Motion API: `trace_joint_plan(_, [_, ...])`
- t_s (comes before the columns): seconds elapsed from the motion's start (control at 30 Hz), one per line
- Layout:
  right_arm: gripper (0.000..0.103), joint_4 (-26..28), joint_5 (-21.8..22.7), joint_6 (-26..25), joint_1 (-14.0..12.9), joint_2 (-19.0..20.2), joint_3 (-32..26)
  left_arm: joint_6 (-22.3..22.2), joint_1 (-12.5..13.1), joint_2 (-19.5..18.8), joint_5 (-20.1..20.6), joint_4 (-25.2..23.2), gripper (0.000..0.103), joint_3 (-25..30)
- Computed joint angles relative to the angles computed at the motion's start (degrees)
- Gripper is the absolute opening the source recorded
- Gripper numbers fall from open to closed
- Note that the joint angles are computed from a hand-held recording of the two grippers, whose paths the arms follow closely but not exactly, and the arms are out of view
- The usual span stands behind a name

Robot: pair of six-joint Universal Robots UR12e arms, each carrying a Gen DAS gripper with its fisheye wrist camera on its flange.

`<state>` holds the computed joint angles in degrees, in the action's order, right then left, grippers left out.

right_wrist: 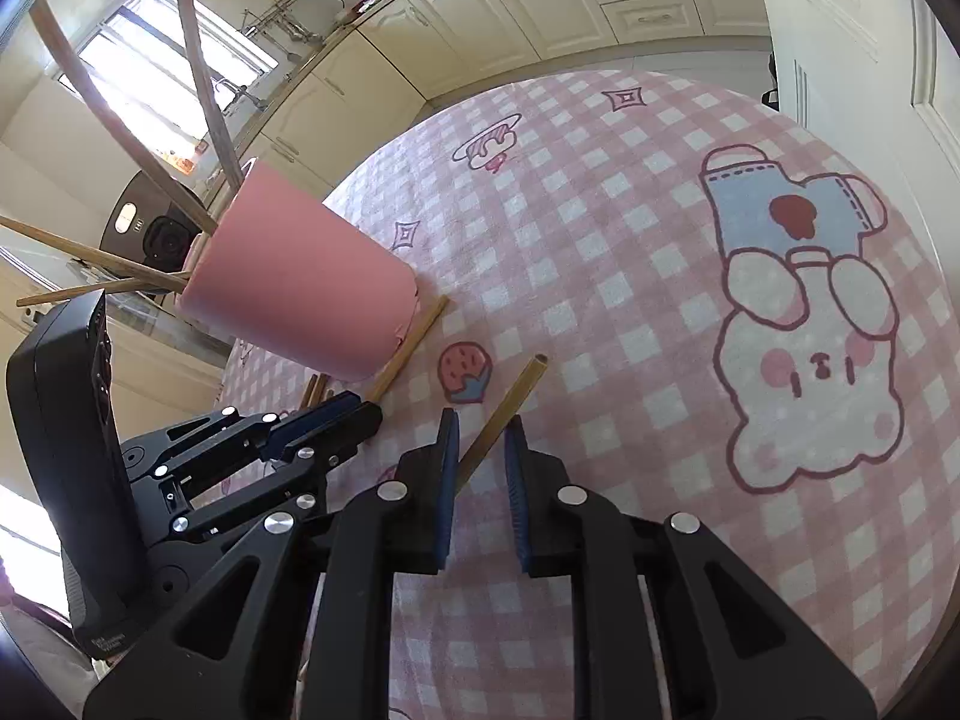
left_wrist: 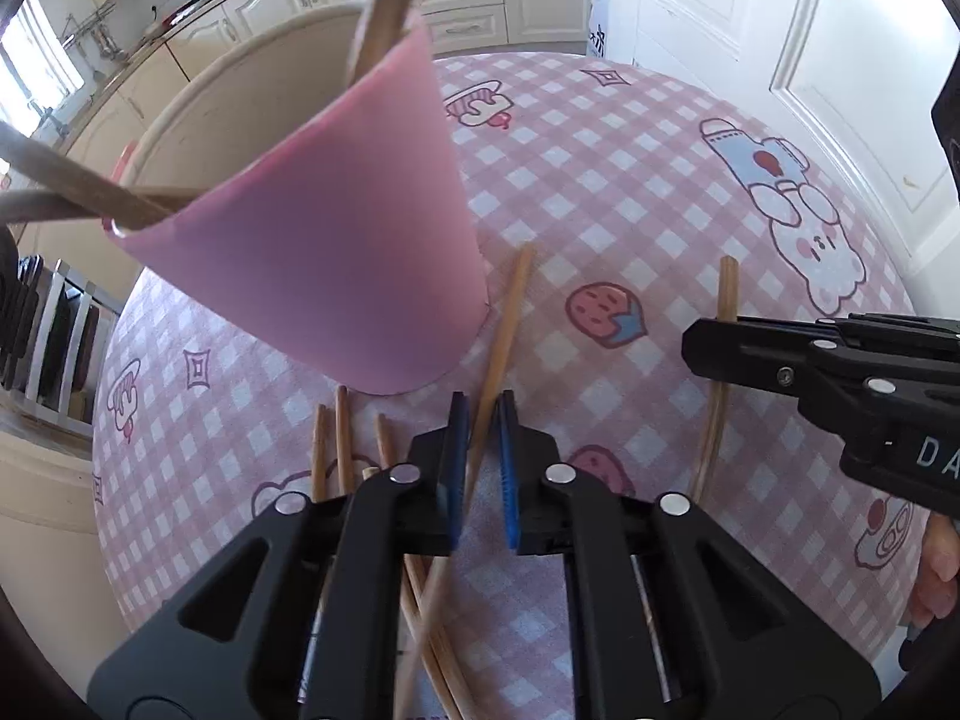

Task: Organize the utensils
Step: 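Lift the chopstick upright with the right gripper toward the pink cup, then lower the held chopstick into the pink cup with the right gripper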

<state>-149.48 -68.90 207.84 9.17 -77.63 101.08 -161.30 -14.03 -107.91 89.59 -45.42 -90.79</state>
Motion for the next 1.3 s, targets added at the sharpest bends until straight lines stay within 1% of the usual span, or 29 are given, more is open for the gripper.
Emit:
trace_joint_plan(0.07, [0.014,-1.27,0.08,0.84,0.16,-0.12,0.28,-0.38,0.2,0.16,-1.86,-0.11,0.006,-0.11])
trace_joint_plan(0.13, [0.013,-2.65,0.04,1.54,0.5,-0.15,0.16,-0.53,0.19,0.92,-2.28,1.68,0.006,-1.07])
trace_joint_plan(0.27, [0.012,-5.72,-0.68,1.96,1.24,-1.08,0.06,-0.15,0.83,3.74,-5.53,4.1,0.006,-3.3])
trace_joint_plan(0.33, [0.011,-7.16,-2.01,1.33,1.94,-1.51,-0.29,-0.42,1.65,5.45,-8.67,5.13,0.006,-4.37])
trace_joint_plan(0.5, [0.009,-8.78,-8.77,-2.4,4.6,-3.18,-1.69,-2.36,4.5,9.24,-17.17,8.51,0.006,-6.77])
trace_joint_plan(0.6, [0.007,-9.91,-10.69,-3.97,5.9,-3.88,-2.26,-4.29,5.97,11.33,-21.16,13.78,0.006,-9.17])
trace_joint_plan(0.67, [0.006,-10.09,-12.44,-5.08,6.96,-4.0,-3.04,-5.46,6.44,11.76,-23.11,16.03,0.006,-9.76])
trace_joint_plan(0.8, [0.006,-9.77,-15.92,-7.21,8.5,-3.86,-4.12,-6.16,8.73,13.46,-30.42,18.74,0.006,-11.61])
trace_joint_plan(0.87, [0.005,-9.53,-15.94,-7.23,8.72,-3.75,-4.33,-6.48,9.21,13.7,-32.06,20.42,0.006,-11.91])
trace_joint_plan(0.93, [0.005,-10.23,-15.16,-6.76,8.6,-3.73,-3.94,-5.86,10.0,14.32,-34.69,20.82,0.006,-12.49])
trace_joint_plan(1.03, [0.004,-12.01,-11.39,-5.68,7.8,-3.79,-3.34,-3.67,10.96,15.02,-37.7,21.01,0.006,-13.09])
trace_joint_plan(1.17, [0.004,-14.54,-7.63,-4.65,7.24,-3.57,-3.03,-1.76,11.46,15.41,-38.44,19.42,0.006,-13.45])
trace_joint_plan(1.23, [0.004,-14.87,-7.51,-4.72,7.6,-3.34,-3.42,-1.17,11.69,15.42,-39.09,18.62,0.006,-13.44])
trace_joint_plan(1.3, [0.004,-15.06,-7.57,-5.06,7.83,-3.24,-3.65,-0.31,11.67,15.47,-38.88,17.22,0.006,-13.26])
